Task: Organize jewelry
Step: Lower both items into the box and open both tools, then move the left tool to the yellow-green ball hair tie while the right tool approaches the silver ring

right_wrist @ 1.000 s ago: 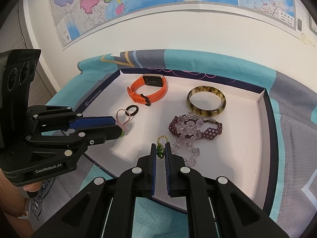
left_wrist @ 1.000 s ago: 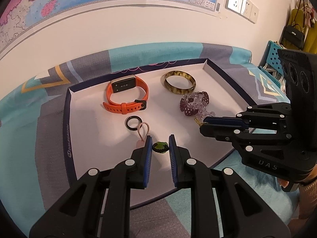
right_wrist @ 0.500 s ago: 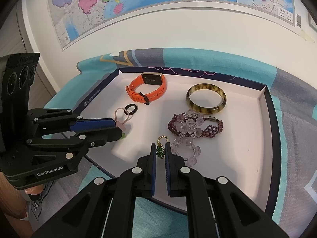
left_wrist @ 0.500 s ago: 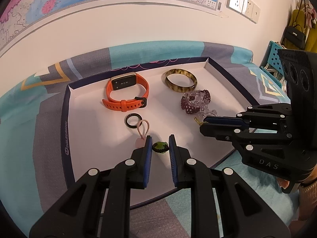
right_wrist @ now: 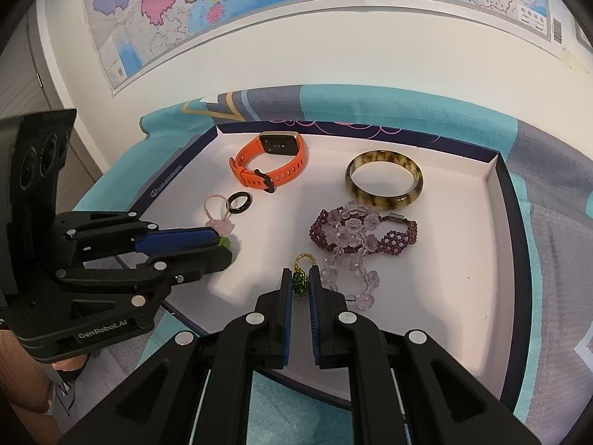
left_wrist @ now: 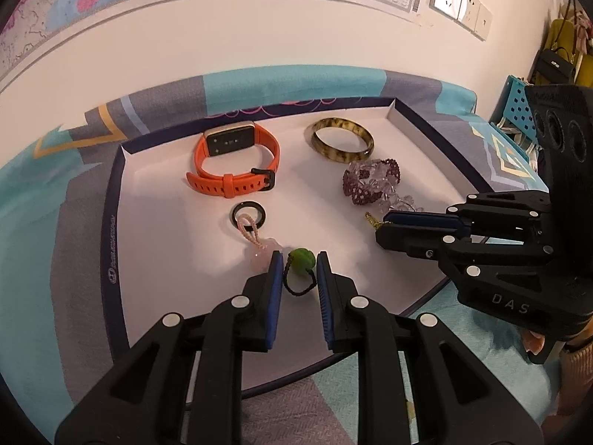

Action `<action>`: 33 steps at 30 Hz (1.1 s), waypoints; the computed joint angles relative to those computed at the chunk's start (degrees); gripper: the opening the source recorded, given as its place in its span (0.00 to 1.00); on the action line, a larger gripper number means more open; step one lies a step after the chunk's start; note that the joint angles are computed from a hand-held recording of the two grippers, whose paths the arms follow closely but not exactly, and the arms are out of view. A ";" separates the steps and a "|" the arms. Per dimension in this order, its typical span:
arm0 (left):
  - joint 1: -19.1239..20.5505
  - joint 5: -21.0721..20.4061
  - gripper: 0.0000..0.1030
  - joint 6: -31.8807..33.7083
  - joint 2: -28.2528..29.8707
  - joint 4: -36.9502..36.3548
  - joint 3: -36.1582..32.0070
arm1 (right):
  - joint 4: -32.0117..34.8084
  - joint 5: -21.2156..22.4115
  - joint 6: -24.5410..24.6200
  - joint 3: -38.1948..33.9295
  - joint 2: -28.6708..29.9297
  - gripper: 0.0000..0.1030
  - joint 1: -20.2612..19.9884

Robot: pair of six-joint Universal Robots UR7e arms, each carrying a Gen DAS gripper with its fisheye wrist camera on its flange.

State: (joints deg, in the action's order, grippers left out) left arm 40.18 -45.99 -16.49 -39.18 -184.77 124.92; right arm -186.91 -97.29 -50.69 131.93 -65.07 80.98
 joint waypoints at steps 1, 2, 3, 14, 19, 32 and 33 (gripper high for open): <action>-0.05 0.04 0.18 0.16 0.01 -0.27 0.07 | -0.02 0.07 0.09 0.02 -0.05 0.08 -0.07; -0.08 -0.03 0.19 0.25 0.00 -0.48 0.16 | 0.06 0.23 0.25 -0.01 -0.11 0.08 -0.19; -0.06 -0.15 0.20 0.30 0.02 -0.69 0.24 | 0.15 0.38 0.35 -0.01 -0.17 0.08 -0.29; -2.48 2.44 0.46 1.53 0.40 -5.47 2.36 | 0.14 1.95 -0.09 1.13 -1.62 0.22 -0.65; -3.99 5.35 0.58 1.17 0.80 -7.29 3.36 | 0.82 4.17 0.14 2.59 -4.38 0.31 -1.25; -10.12 7.69 0.71 -4.39 -0.72 -12.08 10.42 | 0.09 8.16 -2.71 10.60 -15.38 0.66 -5.68; -10.64 7.44 0.71 -5.04 -0.88 -12.01 11.08 | -0.17 8.20 -3.04 11.24 -15.96 0.66 -6.23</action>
State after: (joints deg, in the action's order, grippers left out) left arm 29.53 -38.55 -21.53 -40.06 -196.78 136.01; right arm -187.09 -89.09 -53.73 143.16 -81.03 74.75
